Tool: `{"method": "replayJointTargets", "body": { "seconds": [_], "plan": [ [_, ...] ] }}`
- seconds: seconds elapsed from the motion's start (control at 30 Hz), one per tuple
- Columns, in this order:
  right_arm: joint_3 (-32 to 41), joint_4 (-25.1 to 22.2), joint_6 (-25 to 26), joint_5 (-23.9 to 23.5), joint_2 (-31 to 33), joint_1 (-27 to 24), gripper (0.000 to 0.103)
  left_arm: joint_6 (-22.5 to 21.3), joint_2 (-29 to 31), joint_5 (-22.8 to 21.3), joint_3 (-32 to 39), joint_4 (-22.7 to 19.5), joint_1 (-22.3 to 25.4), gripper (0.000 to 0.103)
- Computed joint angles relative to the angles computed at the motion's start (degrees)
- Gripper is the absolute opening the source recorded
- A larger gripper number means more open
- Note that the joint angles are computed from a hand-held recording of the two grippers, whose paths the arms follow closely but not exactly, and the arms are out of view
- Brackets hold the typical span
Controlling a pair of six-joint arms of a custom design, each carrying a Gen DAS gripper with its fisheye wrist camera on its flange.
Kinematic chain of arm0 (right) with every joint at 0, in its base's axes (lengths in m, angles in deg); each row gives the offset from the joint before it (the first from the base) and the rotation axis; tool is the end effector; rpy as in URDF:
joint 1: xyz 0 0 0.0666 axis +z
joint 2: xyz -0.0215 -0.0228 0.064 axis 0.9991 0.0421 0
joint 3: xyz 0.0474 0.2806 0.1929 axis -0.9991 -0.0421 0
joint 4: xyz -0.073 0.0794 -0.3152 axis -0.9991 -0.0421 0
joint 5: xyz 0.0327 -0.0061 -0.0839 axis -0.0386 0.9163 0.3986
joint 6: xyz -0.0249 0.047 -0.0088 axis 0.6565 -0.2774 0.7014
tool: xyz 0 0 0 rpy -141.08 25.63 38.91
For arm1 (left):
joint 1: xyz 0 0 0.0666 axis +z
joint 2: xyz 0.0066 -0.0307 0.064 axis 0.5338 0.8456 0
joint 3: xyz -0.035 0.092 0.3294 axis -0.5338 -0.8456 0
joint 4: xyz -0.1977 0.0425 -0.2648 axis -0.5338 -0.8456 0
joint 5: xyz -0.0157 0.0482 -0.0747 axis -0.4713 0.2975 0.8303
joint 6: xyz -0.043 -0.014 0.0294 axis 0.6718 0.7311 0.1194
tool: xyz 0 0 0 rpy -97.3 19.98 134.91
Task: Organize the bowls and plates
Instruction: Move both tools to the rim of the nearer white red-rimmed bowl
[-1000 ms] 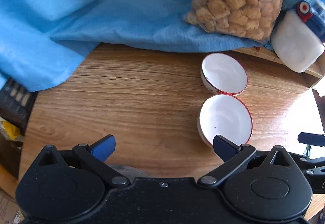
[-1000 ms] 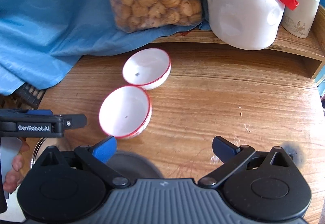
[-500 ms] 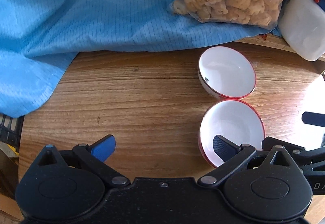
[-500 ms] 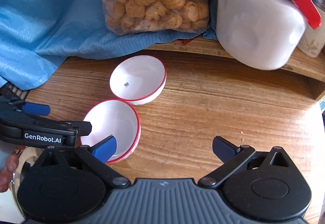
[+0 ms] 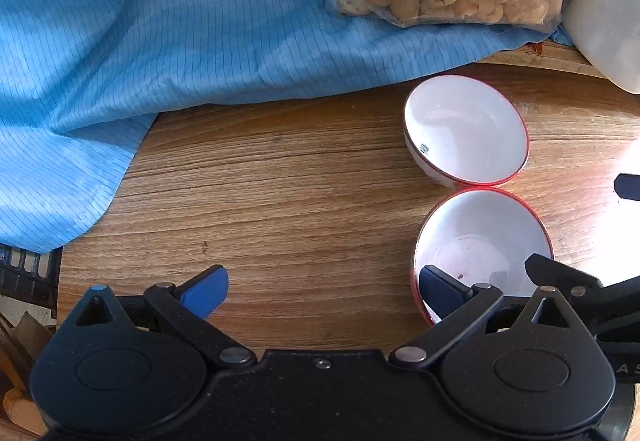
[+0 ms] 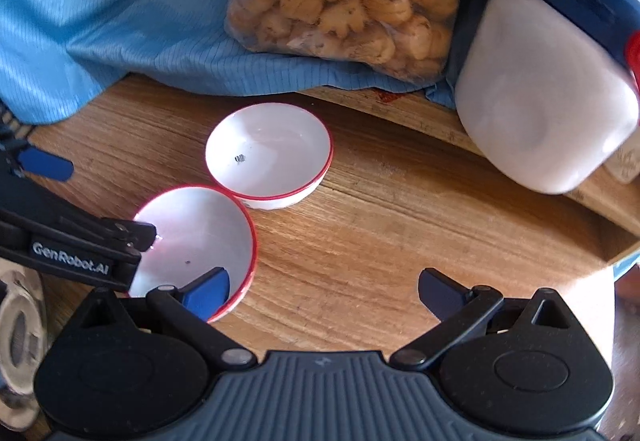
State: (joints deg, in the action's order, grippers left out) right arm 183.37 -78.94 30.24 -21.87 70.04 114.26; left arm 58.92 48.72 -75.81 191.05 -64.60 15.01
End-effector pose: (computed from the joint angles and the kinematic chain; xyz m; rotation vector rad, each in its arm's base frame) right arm 0.4076 0.1918 0.4014 0.3948 2.7715 -0.2240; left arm 0.5437 -0.1706 0.3986 0.8440 2.6322 -0.0407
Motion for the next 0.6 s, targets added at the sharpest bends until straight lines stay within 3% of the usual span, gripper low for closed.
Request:
{"method": "replayJointTargets", "body": {
  "seconds": [0.2,0.3,0.53,0.6],
  "plan": [
    [-0.6,1.7,4.0,-0.1,0.3,0.4,0.100,-0.1,0.6,0.0,0.8,-0.6,-0.3,0.097],
    [-2.4,4.2,4.8,-3.2,-0.9,-0.4,0.086,-0.4,1.3,0.1,1.7,-1.5,-0.6,0.094],
    [-5.0,8.1,6.2,-6.3,-2.8,-1.0,0.066,-1.6,3.1,0.8,5.3,-4.4,-1.4,0.082],
    [-5.9,9.2,5.6,-6.8,-3.5,-0.9,0.052,-1.4,3.6,1.0,6.6,-5.3,-1.8,0.078]
  ]
}}
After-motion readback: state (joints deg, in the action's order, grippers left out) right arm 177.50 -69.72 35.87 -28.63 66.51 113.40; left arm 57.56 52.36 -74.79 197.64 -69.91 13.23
